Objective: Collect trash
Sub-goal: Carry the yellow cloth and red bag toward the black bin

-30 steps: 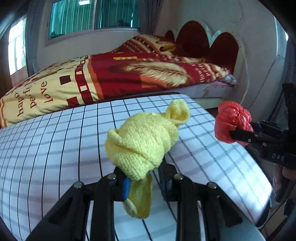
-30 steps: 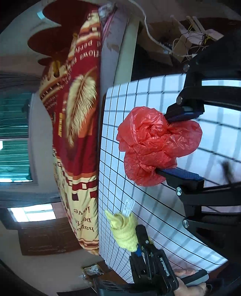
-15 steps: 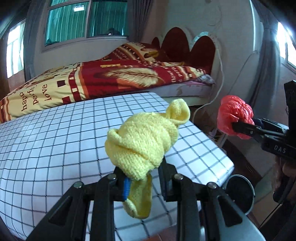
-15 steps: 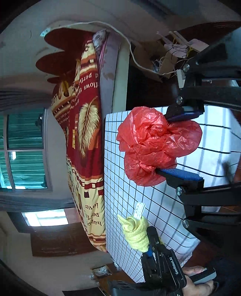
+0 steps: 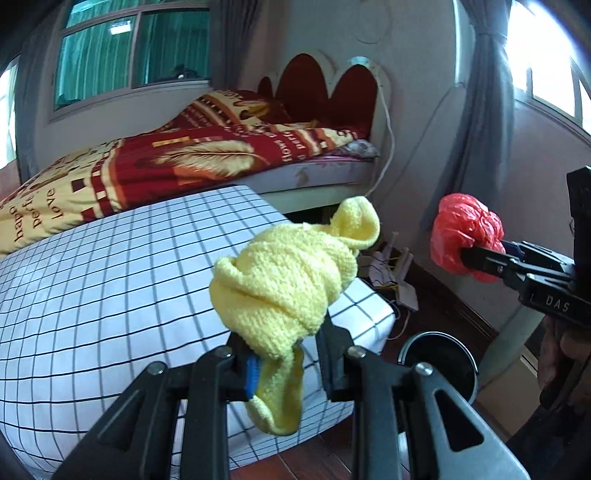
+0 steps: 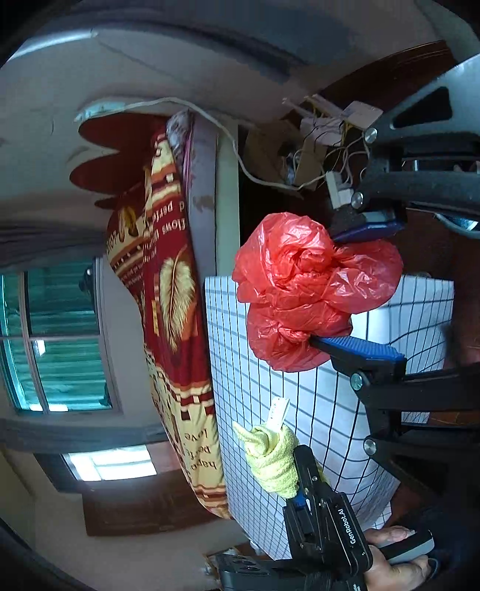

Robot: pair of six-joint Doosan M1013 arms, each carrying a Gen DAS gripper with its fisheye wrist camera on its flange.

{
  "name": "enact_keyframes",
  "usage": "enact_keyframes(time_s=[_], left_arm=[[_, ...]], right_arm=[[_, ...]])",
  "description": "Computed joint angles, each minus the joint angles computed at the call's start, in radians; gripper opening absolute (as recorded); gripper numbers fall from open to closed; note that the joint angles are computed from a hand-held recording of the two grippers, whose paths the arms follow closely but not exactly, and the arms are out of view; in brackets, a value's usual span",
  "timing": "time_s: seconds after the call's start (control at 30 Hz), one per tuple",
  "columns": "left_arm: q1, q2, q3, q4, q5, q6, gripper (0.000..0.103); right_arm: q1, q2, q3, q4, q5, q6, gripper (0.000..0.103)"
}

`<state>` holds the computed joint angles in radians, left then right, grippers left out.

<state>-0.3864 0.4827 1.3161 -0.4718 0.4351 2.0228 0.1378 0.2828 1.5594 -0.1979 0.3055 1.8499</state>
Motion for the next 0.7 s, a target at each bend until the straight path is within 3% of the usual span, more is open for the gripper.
enact_keyframes(time_s=[0.7], left_arm=[[-0.083, 0.028, -0.015, -0.156, 0.090, 0.214, 0.027]], right_arm=[[-0.074, -0.116, 0.170, -0.367, 0.028, 0.443, 0.047]])
